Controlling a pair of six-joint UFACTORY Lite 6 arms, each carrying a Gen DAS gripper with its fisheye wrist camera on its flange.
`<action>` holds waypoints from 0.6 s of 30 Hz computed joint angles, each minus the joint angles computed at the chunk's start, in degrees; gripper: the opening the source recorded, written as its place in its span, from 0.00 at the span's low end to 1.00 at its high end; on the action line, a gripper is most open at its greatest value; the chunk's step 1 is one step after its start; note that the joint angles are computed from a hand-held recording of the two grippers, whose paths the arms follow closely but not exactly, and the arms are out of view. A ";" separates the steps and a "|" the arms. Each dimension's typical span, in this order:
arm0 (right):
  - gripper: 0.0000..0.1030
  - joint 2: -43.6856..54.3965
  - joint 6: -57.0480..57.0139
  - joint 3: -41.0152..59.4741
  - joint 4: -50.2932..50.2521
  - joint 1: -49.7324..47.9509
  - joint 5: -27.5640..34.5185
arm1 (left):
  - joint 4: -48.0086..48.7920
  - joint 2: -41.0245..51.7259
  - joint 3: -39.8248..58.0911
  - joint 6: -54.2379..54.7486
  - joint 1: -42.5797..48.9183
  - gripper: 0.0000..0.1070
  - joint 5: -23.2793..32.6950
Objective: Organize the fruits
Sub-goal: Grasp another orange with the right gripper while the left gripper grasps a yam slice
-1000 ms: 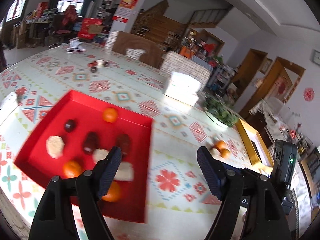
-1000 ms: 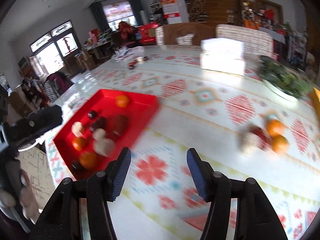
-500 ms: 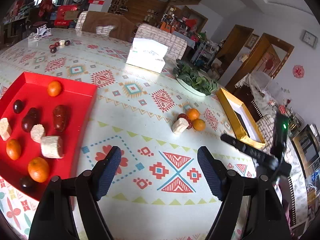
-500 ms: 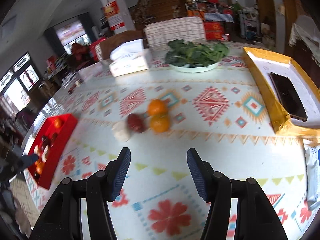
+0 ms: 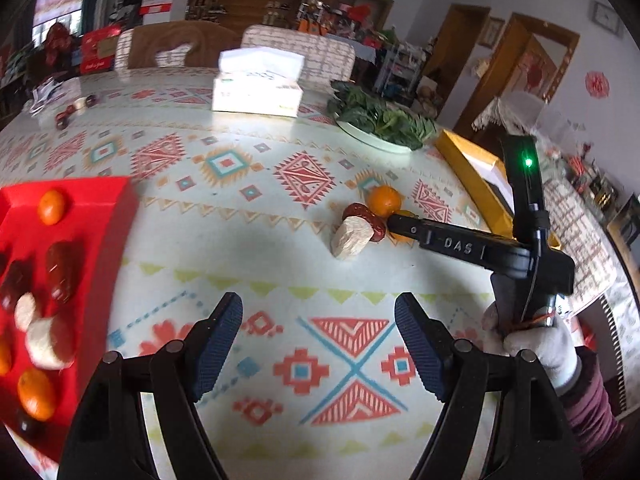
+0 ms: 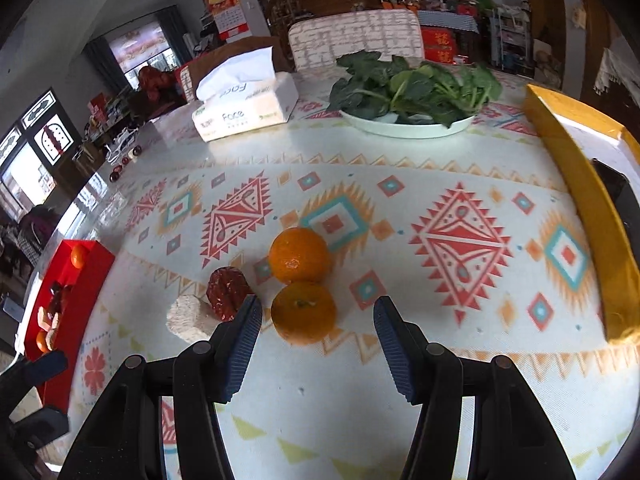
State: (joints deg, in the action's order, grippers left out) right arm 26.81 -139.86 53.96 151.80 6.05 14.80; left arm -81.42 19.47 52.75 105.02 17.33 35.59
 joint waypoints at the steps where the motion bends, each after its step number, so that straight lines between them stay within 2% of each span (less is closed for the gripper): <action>1: 0.48 0.08 -0.72 0.04 0.45 0.01 0.15 | -0.48 1.14 1.00 -0.07 -1.18 0.73 -0.68; 3: 0.36 0.18 2.24 -0.25 -3.10 -0.35 1.37 | -2.74 3.60 2.90 0.72 -3.91 0.71 -1.86; 6: 0.36 -0.26 -0.26 -0.92 -0.70 -0.01 1.53 | -5.20 7.12 6.02 1.33 -7.39 0.65 -3.30; 12: 0.36 -1.33 4.33 -2.28 -5.89 -1.49 3.08 | -11.21 12.50 11.99 6.51 -13.05 0.63 -7.48; 14: 0.36 -1.58 5.89 -2.52 -7.54 -1.95 3.53 | -12.28 13.96 13.56 8.42 -14.58 0.53 -9.06; 16: 0.36 -2.11 6.37 -2.98 -8.07 -2.35 3.75 | -10.04 16.05 15.95 6.50 -15.76 0.35 -10.29; 18: 0.36 -2.60 6.87 -3.49 -8.63 -2.78 4.07 | -8.40 17.85 17.79 4.63 -16.29 0.29 -10.92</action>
State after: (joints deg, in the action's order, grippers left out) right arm 24.21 -132.99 50.47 143.17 3.27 18.87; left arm -89.82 37.32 70.54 109.65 1.04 24.67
